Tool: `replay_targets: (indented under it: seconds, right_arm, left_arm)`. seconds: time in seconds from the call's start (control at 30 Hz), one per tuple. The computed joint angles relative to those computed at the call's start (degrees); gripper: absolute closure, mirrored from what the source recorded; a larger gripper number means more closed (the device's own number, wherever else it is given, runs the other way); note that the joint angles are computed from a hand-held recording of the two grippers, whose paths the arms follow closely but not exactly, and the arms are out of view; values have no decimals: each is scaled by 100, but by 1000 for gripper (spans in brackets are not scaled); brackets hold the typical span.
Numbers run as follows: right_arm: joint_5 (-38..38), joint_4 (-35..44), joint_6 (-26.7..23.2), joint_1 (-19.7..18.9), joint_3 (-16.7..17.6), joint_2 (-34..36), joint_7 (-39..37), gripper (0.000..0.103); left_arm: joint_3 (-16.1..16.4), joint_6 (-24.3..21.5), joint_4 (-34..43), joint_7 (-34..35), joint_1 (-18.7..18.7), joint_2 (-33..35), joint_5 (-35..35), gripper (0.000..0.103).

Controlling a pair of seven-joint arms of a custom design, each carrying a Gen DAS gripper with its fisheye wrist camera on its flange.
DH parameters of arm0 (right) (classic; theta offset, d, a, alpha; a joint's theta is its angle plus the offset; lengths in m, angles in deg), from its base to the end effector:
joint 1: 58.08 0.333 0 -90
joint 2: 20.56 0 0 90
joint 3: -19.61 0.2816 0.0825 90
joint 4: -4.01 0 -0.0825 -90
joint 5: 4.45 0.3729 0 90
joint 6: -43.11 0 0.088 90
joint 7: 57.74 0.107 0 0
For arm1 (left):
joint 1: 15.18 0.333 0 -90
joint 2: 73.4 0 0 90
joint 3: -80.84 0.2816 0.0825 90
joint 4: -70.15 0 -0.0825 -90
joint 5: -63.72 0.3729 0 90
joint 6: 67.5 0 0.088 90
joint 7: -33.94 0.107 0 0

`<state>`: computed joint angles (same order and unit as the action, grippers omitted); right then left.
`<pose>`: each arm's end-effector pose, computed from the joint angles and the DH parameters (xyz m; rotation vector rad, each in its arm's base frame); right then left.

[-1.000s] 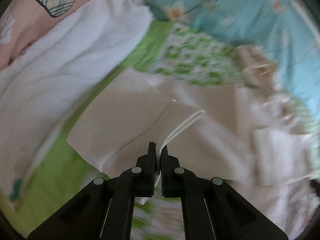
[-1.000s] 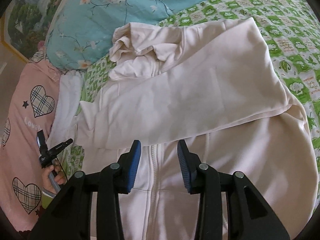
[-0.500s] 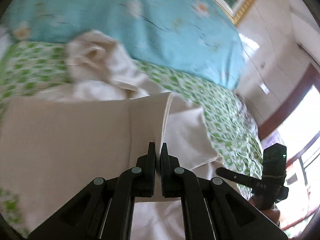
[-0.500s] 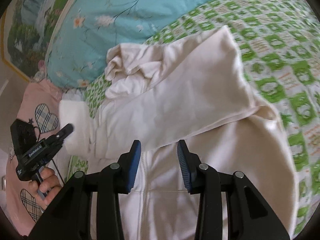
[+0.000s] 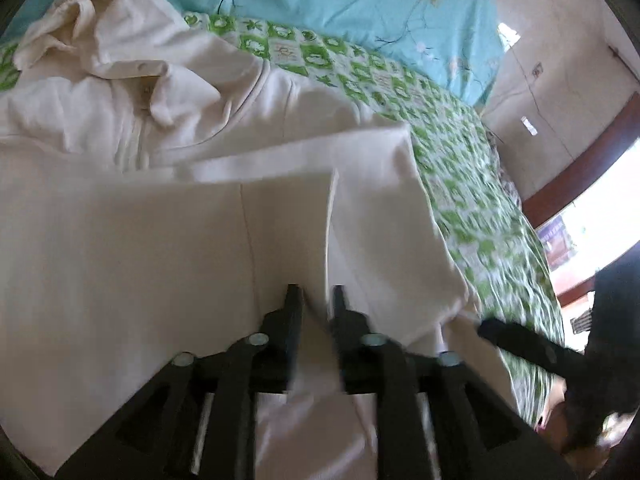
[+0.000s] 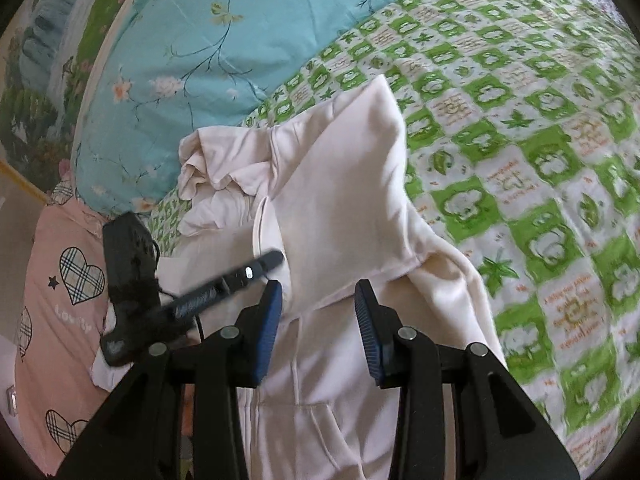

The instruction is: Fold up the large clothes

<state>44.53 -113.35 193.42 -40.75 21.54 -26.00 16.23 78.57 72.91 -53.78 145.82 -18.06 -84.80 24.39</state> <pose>0.5387 0.1700 0.5218 -1.5926 1.5881 0.0502 0.5269 -0.0487 0.5052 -2.0059 2.0927 -1.0836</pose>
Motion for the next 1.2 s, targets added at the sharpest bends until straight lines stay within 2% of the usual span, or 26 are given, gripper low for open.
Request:
replay_targets:
  seconds: [0.03,0.07,0.1,0.17,0.27,0.33,0.4,0.5,0.57,0.63,0.67,0.7,0.77,0.9,0.97,1.07,1.13,1.2]
  right_arm:
    - [-29,73,-37,7,8,72,-8,61]
    - [-82,189,-80,13,28,186,-4,55]
    - [-137,290,-91,17,60,295,3,52]
    - [-317,549,-151,13,130,551,45,52]
    - [-579,960,-269,-20,245,949,103,52]
    - [-1001,1204,-228,-22,304,1210,342,52]
    - [-1236,1497,-327,-62,367,1473,528,52]
    - [-1361,1836,-436,-110,493,1771,557,52]
    - [-1575,1991,-471,-84,555,1903,593,54]
    - [-1746,2203,-600,-59,615,2054,609,82]
    - [-1829,2325,-713,-51,632,2135,647,99]
    - [-1886,2411,-809,-49,646,2185,687,99]
    - [-1826,2366,-662,-76,704,2096,575,99]
    - [-1001,1666,384,-262,699,1283,115,99]
    - [-1020,1498,583,-269,553,1102,227,99]
    - [-1346,1488,220,-320,375,1161,492,99]
    - [-1838,1370,114,-280,311,1212,793,99]
    - [-1993,1243,131,-267,317,1232,929,99]
  left_arm:
    - [12,56,-206,68,18,-222,17,60]
    - [33,166,-538,122,45,-587,81,52]
    - [66,234,-754,129,45,-834,144,49]
    - [174,325,-1389,78,156,-1561,449,48]
    - [218,461,-2085,-384,538,-2371,1195,48]
    - [169,584,-2511,-846,1024,-2860,1820,48]
    - [70,703,-2869,-1438,1694,-3228,2482,49]
    - [144,790,-2988,-1907,2190,-3222,2968,50]
    - [319,834,-2926,-1975,2204,-3029,3160,50]
    - [308,1039,-2864,-2100,2253,-2785,3443,50]
    - [287,1048,-2777,-2184,2287,-2637,3575,50]
    - [234,1067,-2662,-2332,2339,-2460,3700,51]
    - [143,1144,-2480,-2651,2457,-2197,3955,60]
    - [406,1177,-2366,-2751,2247,-2002,3955,66]
    - [392,1233,-2424,-2802,2224,-1961,4005,67]
    - [243,1294,-2551,-2978,2288,-2082,4244,69]
    - [237,1300,-2627,-2991,2250,-2163,4319,71]
    - [337,1320,-2724,-2957,2194,-2260,4288,71]
